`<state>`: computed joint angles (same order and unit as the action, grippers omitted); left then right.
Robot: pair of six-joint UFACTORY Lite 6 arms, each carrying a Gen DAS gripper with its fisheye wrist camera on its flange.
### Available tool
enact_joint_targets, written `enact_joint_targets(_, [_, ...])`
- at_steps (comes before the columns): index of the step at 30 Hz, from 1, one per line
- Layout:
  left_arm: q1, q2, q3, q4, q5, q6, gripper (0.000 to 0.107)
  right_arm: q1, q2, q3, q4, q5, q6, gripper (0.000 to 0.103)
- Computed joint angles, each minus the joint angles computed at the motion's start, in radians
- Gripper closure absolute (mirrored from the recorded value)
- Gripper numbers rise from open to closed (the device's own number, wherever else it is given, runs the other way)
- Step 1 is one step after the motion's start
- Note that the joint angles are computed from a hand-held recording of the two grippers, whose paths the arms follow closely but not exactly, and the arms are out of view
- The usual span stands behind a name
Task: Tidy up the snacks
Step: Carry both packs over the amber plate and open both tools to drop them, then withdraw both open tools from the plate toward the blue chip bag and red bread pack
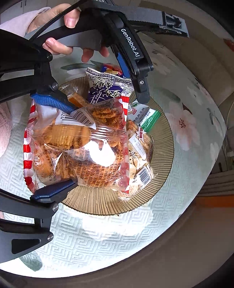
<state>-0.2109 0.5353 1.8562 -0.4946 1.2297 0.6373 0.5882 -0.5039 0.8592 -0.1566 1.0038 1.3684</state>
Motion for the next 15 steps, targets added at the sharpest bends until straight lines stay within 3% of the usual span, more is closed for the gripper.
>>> enact_joint_targets(11, [0.071, 0.03, 0.1, 0.003, 0.055, -0.003, 0.005, 0.033, 0.003, 0.05, -0.054, 0.049, 0.026, 0.031])
enact_joint_targets(15, [0.097, 0.061, 0.148, -0.011, 0.084, -0.009, 0.005, 0.061, -0.111, 0.036, -0.106, -0.011, 0.066, 0.028])
